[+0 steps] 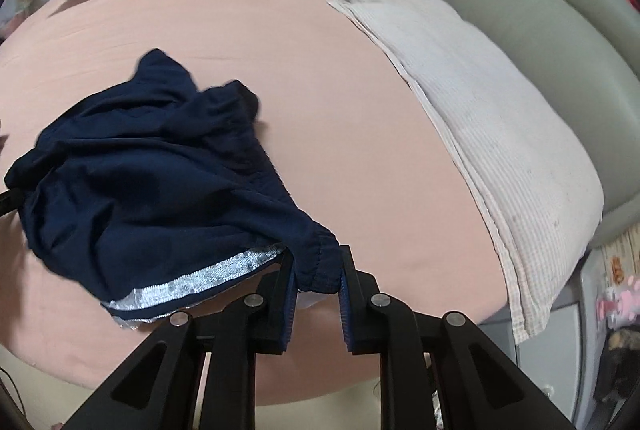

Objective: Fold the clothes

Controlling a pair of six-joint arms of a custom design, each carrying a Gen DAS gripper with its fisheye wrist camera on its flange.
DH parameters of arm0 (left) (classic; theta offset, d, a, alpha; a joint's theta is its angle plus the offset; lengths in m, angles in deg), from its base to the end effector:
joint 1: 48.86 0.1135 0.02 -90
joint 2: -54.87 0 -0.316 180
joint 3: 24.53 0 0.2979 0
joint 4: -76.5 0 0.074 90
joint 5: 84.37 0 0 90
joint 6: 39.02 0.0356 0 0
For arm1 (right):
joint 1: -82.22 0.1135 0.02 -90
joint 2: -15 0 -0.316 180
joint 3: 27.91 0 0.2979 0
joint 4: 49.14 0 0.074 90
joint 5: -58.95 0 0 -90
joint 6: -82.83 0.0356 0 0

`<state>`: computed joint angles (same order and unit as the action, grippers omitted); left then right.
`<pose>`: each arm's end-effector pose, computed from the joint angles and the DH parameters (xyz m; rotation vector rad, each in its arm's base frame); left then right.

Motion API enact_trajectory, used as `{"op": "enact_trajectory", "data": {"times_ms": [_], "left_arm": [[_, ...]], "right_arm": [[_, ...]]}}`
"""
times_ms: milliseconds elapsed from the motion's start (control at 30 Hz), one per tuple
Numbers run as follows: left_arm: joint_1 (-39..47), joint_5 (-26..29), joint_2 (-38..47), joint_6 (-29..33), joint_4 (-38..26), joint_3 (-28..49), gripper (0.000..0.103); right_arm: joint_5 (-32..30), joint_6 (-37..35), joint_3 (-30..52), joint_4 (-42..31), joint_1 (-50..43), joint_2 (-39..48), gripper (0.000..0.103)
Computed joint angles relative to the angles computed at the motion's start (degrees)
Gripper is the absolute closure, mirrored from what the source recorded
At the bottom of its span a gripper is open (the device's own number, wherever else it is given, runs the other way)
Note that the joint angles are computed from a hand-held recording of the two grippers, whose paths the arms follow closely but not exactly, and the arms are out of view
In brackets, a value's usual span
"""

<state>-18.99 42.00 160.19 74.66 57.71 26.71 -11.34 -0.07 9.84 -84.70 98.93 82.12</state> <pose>0.2780 0.1353 0.0789 -0.0116 2.5408 -0.5721 0.1972 0.0467 0.1611 -0.1189 2.6264 -0.3261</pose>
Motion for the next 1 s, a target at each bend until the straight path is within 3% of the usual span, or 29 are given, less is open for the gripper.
{"op": "enact_trajectory", "data": {"times_ms": [167, 433, 500, 633, 833, 900, 967, 1000], "left_arm": [[2.19, 0.46, 1.46, -0.03, -2.19, 3.31, 0.09], [4.77, 3.6, 1.59, 4.41, -10.61, 5.69, 0.09], [4.32, 3.4, 1.15, 4.19, -12.33, 5.43, 0.085], [3.33, 4.28, -0.42, 3.5, -11.3, 3.07, 0.04], [1.64, 6.51, -0.63, 4.05, -16.0, 2.73, 0.039], [0.63, 7.22, -1.42, 5.06, -17.05, 1.75, 0.039], [-0.89, 7.05, -2.73, 5.34, -16.64, 0.32, 0.039], [-1.58, 6.6, -3.44, 5.4, -16.19, -0.38, 0.039]], "right_arm": [[-4.57, 0.23, 0.6, 1.17, -5.27, 2.53, 0.086], [-5.94, 0.51, 0.92, 2.31, -4.82, 5.6, 0.086], [-6.33, 0.86, 1.09, 2.55, -4.75, 6.05, 0.086], [-7.35, 1.24, 1.33, 2.97, -5.32, 6.57, 0.086], [-11.35, 1.43, 0.84, 4.38, -8.01, 6.74, 0.085], [-13.46, 1.96, 1.35, 4.25, -9.61, 7.77, 0.08], [-16.19, 2.57, 1.67, 3.56, -11.42, 8.17, 0.054], [-18.66, 2.99, 1.53, 3.18, -12.77, 7.68, 0.05]]}}
